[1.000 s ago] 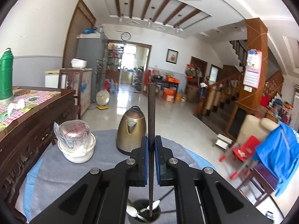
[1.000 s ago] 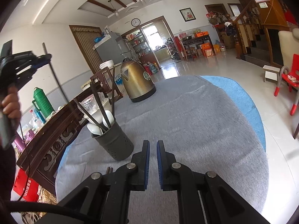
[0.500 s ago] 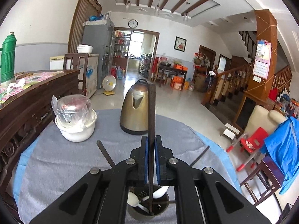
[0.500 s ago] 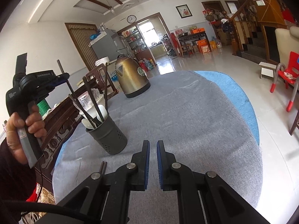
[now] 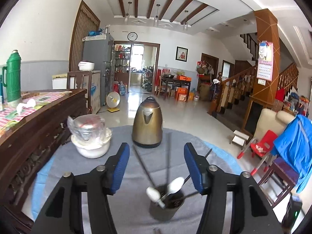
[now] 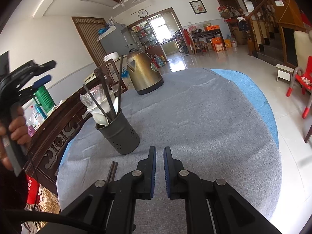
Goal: Organize utensils
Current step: 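Withdraw both grippers from the holder toward the last two chopsticks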
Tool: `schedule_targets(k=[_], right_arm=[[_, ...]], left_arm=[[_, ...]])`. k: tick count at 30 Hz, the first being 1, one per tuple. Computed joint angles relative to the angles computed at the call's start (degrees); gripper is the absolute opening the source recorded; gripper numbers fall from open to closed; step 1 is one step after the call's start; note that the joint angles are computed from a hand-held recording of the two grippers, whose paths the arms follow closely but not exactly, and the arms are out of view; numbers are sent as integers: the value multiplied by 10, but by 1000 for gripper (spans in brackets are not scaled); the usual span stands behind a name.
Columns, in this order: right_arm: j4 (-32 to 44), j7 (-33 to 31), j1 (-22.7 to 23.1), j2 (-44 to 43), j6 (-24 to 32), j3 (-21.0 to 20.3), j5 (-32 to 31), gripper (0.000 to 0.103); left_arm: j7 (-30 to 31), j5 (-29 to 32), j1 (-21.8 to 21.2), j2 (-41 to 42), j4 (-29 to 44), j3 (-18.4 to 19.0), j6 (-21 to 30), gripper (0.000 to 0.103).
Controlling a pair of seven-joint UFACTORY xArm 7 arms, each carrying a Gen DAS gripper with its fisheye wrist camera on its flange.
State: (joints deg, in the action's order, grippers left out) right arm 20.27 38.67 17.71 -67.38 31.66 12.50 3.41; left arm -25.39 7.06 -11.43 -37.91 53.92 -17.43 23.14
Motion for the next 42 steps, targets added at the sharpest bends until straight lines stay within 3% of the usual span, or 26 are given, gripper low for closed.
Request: schedule_targets(k=[7,16,24,30,42], right_arm=[[12,3,19,34,-7,13,5,10],[37,5,47,83,-8,30,3,10],[62,-16,99,154,-11,26,21,10],[77,-41,151,226,-21,0,72,18],[106,-65,168,279,-8,-4,107,19]], left_arm=[[25,-30,-37,-69,-84,29,108,59],[4,-76,-71,-120,-179,27,226,59],[-8,-94,-98,-160,-229,26,276,60],[-13,-112,-104,-186,-256,41,299,61],[-20,-111,-100,-201,-261,32,319,62]])
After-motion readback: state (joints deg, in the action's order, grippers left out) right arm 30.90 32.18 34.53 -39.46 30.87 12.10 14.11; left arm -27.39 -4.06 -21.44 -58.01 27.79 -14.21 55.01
